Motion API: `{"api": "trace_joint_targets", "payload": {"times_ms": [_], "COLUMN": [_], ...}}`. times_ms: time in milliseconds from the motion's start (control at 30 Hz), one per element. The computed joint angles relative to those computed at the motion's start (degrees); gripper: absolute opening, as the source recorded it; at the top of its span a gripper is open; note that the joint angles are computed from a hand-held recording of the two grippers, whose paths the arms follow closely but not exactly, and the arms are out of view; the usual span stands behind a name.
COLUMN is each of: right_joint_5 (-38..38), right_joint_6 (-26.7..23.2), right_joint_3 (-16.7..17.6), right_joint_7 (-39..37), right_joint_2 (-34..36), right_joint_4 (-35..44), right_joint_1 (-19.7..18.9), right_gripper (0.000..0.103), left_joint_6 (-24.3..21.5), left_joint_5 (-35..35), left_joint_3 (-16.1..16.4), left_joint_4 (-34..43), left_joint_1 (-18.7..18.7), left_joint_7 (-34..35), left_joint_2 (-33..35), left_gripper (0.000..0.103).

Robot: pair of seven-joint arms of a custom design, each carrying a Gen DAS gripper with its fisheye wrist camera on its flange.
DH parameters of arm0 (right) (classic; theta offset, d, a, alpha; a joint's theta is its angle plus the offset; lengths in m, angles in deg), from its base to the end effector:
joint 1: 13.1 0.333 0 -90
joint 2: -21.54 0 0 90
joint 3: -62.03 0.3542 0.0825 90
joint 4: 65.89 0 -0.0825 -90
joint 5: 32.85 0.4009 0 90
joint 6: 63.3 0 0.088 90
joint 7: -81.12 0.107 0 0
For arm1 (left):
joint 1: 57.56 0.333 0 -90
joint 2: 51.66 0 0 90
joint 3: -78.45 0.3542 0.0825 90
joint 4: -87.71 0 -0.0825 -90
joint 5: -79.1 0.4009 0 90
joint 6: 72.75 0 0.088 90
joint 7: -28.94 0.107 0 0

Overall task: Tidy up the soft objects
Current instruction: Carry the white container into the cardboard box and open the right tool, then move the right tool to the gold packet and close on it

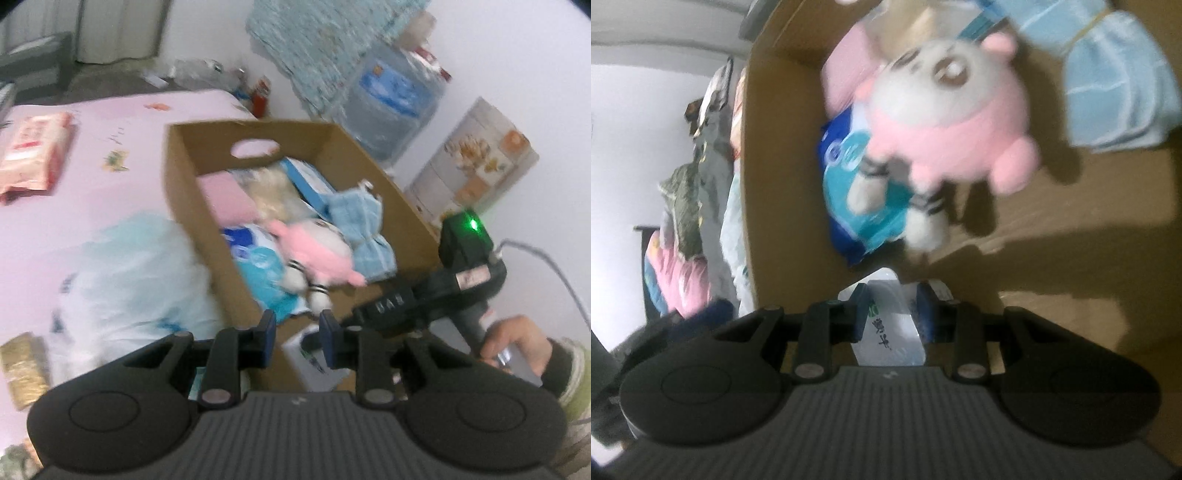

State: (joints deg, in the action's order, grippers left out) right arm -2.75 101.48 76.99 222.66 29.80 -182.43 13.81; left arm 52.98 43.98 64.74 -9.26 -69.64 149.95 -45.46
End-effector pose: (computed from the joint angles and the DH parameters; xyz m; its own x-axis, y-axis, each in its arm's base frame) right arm 0.5002 0.4005 0.4808 -0.4458 -0.5768 -0.6845 -0.8049 0.5929 0.0246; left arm 0.5820 -0.2951 0.6089 -0.6925 -0.6269 0.3570 -0.7018 0.4709 -0.5345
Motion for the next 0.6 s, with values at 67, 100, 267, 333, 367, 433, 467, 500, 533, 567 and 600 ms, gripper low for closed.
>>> {"api": "trace_joint_targets", "payload": {"times_ms": [67,100,267,333,367,433,467,500,533,567,600], "right_joint_5": [0.86,-1.26,-3.00,-10.67,-15.06,-25.42,-30.02,-34.44,-37.21,-39.63,-41.86], "right_joint_6": [0.24,0.15,1.13,0.38,0.14,-2.20,-3.68,-5.07,-6.12,-7.15,-8.10], "right_joint_3": [0.54,-0.10,-0.53,-2.86,-3.86,-5.73,-6.16,-6.38,-6.29,-6.13,-5.96], "right_joint_7": [-0.94,0.73,4.92,11.54,14.93,22.71,25.79,28.49,30.11,31.34,32.13], "right_joint_2": [1.22,1.47,0.02,-1.57,-2.16,-3.73,-4.22,-4.60,-4.78,-4.75,-4.56], "right_joint_4": [1.21,1.58,-0.05,-0.93,-1.01,-0.60,0.11,1.13,2.10,3.34,4.80], "right_joint_1": [0.00,0.60,0.91,2.46,3.10,4.05,4.21,4.30,4.20,4.14,4.12], "right_gripper": [0.029,0.031,0.031,0.035,0.038,0.043,0.043,0.044,0.044,0.044,0.044], "left_joint_6": [1.03,1.58,4.88,7.09,8.35,10.97,11.88,12.82,13.92,15.05,15.85], "left_joint_5": [-0.98,-1.37,-3.15,-3.25,-2.98,-2.66,-2.59,-2.42,-2.37,-2.52,-2.69], "left_joint_3": [0.66,0.96,2.88,3.69,4.11,4.92,5.28,5.62,5.96,6.32,6.64], "left_joint_4": [-1.02,-1.68,-5.56,-7.33,-8.25,-9.98,-10.64,-11.31,-12.05,-12.90,-13.62], "left_joint_1": [0.86,1.24,3.53,4.42,4.87,5.78,6.20,6.61,7.02,7.44,7.81], "left_joint_7": [0.80,1.13,3.19,3.50,3.35,3.12,3.14,2.98,2.94,3.17,3.44], "left_joint_2": [-0.91,-1.44,-4.35,-5.55,-6.15,-7.24,-7.64,-8.04,-8.44,-8.88,-9.26], "left_gripper": [0.029,0.032,0.046,0.049,0.051,0.053,0.054,0.054,0.054,0.054,0.054]}}
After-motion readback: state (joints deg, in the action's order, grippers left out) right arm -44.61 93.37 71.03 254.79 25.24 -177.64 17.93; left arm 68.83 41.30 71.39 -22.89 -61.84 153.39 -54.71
